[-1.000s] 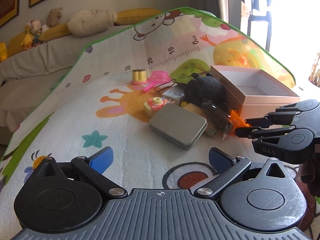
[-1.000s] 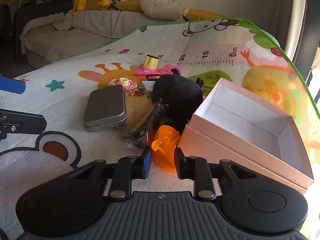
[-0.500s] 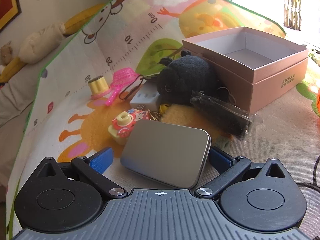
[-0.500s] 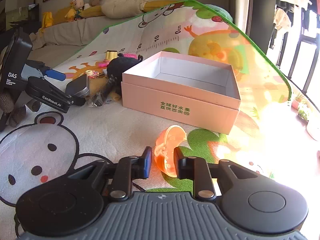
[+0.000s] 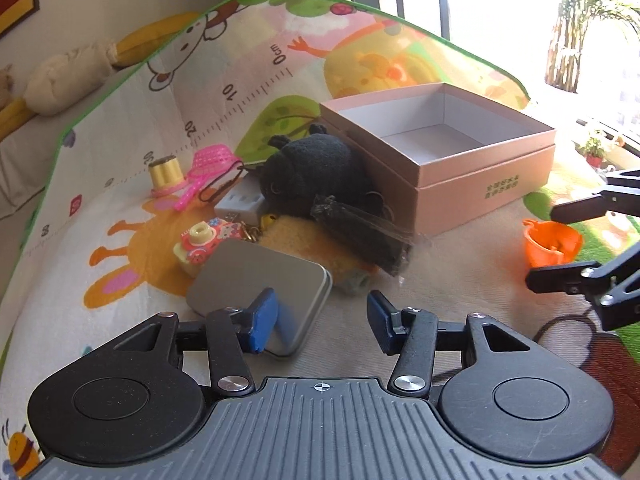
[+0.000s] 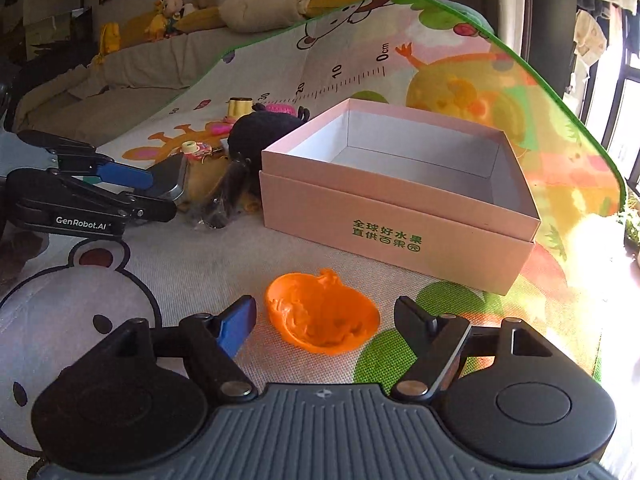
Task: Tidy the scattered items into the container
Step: 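Grasp the silver tin with the left tool while the right tool regrasps the orange juicer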
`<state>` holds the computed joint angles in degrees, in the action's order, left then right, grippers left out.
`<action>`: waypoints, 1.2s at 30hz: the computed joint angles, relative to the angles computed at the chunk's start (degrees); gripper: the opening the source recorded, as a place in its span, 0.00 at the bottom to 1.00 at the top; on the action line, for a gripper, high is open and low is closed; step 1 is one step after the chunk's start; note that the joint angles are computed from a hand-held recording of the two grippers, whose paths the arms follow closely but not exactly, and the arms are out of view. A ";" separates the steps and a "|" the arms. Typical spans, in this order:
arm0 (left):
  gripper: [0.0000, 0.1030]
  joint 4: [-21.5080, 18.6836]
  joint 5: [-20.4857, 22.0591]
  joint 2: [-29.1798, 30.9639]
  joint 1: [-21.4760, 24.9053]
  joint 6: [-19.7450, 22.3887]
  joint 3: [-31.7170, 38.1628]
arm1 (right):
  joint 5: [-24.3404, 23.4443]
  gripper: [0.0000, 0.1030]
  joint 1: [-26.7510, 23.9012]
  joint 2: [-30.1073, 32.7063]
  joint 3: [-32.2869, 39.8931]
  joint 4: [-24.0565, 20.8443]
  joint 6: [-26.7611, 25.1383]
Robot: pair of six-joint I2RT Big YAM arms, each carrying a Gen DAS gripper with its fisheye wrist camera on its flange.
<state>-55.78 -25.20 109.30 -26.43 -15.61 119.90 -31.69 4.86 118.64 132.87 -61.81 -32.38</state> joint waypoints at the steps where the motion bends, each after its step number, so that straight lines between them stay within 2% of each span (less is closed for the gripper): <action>1: 0.61 0.21 1.50 -0.72 -0.30 -0.59 -0.75 | 0.31 0.75 0.23 -0.08 -0.26 0.41 -0.15; 2: 0.75 0.87 2.17 -1.38 -0.49 -0.64 -1.55 | 0.64 0.75 0.42 -0.34 -0.85 1.12 -0.13; 4: 0.96 3.80 0.38 -2.88 -0.88 1.38 -3.85 | 0.82 0.75 0.52 -1.11 -2.28 2.33 0.16; 6: 0.95 3.96 -2.29 -2.80 -0.36 3.44 -3.78 | 0.77 0.78 0.39 -2.20 -4.14 3.47 0.63; 9: 0.96 0.89 -3.36 -1.07 1.88 0.57 -1.62 | 1.19 0.83 0.11 -4.33 -8.02 5.81 0.59; 13: 0.98 2.33 0.58 -0.18 5.15 -0.31 -1.92 | 0.55 0.85 -0.50 -4.96 -9.22 4.93 1.52; 17: 0.99 4.73 6.91 -0.14 7.05 1.09 -2.84 | 1.76 0.93 -0.44 -4.56 -8.65 4.84 3.56; 20: 1.00 6.31 8.41 -0.25 7.40 2.28 -3.66 | 2.98 0.94 0.00 -3.45 -6.81 2.42 3.02; 23: 1.00 7.09 8.66 0.22 7.23 3.18 -3.44 | 3.14 0.96 0.11 -2.71 -5.66 1.35 3.27; 26: 1.00 5.56 8.91 0.91 6.43 3.29 -2.08 | 3.11 0.97 0.05 -2.30 -4.94 0.66 3.63; 30: 1.00 4.85 14.70 -1.17 4.08 4.25 -3.98 | 3.65 0.97 0.16 -3.13 -6.48 2.22 3.96; 36: 1.00 3.81 17.23 -3.46 -0.28 10.04 -6.93 | 3.63 0.97 0.15 -2.95 -6.15 2.18 4.12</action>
